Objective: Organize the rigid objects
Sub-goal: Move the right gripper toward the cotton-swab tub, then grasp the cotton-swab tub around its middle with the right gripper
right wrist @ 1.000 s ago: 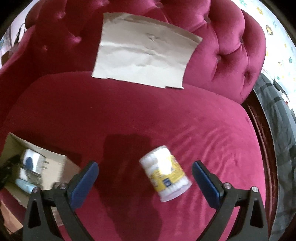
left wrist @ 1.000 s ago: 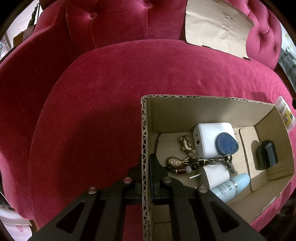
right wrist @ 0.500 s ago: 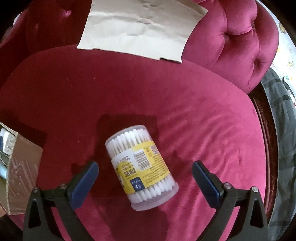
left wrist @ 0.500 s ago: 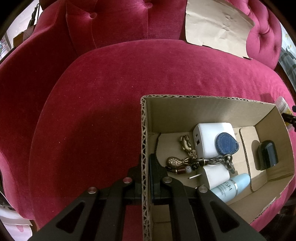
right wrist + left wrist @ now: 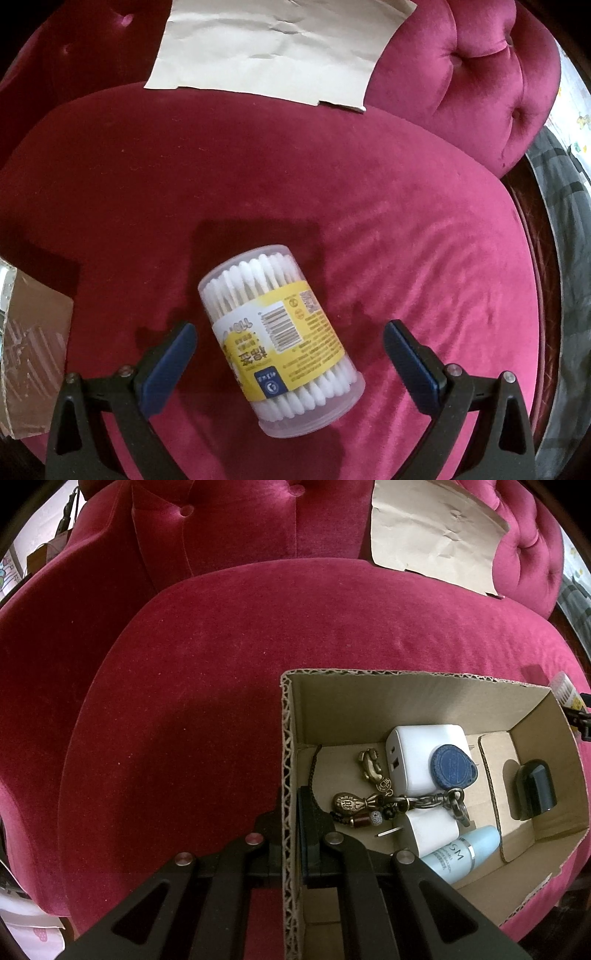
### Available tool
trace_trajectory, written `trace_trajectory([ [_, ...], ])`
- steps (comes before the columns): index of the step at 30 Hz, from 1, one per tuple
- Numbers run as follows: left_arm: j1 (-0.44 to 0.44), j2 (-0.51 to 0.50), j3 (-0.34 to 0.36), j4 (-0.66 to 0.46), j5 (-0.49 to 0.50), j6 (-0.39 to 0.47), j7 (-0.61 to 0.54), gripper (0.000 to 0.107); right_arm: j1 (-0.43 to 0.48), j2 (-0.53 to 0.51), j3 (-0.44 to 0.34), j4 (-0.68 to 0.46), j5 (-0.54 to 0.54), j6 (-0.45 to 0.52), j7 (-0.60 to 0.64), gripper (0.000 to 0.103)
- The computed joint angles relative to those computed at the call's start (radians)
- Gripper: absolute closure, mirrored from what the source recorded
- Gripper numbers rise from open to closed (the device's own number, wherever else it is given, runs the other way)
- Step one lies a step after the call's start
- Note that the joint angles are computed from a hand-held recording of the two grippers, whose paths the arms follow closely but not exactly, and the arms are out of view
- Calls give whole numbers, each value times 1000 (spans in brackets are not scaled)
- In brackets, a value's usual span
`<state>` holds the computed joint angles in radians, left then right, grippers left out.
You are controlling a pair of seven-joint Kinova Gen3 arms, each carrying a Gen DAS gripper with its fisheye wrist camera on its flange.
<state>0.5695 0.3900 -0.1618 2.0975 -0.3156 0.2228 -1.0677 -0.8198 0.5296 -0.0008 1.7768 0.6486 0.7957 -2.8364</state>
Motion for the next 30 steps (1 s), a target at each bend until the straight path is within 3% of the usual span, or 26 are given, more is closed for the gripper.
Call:
trace_trajectory([
  [3, 0, 0, 0, 0, 0, 0, 1, 104, 5, 3, -2, -4, 0, -7, 12, 8],
  [5, 2, 0, -1, 0, -2, 0, 2, 103, 5, 8, -4, -12, -6, 2, 20, 30],
  [16, 0, 1, 2, -2, -2, 2, 4, 103, 7, -29, 7, 34, -11, -55, -56, 36],
  [30, -9, 2, 7, -3, 3, 1, -3, 104, -55, -58, -21, 4, 29, 60, -160, 37],
])
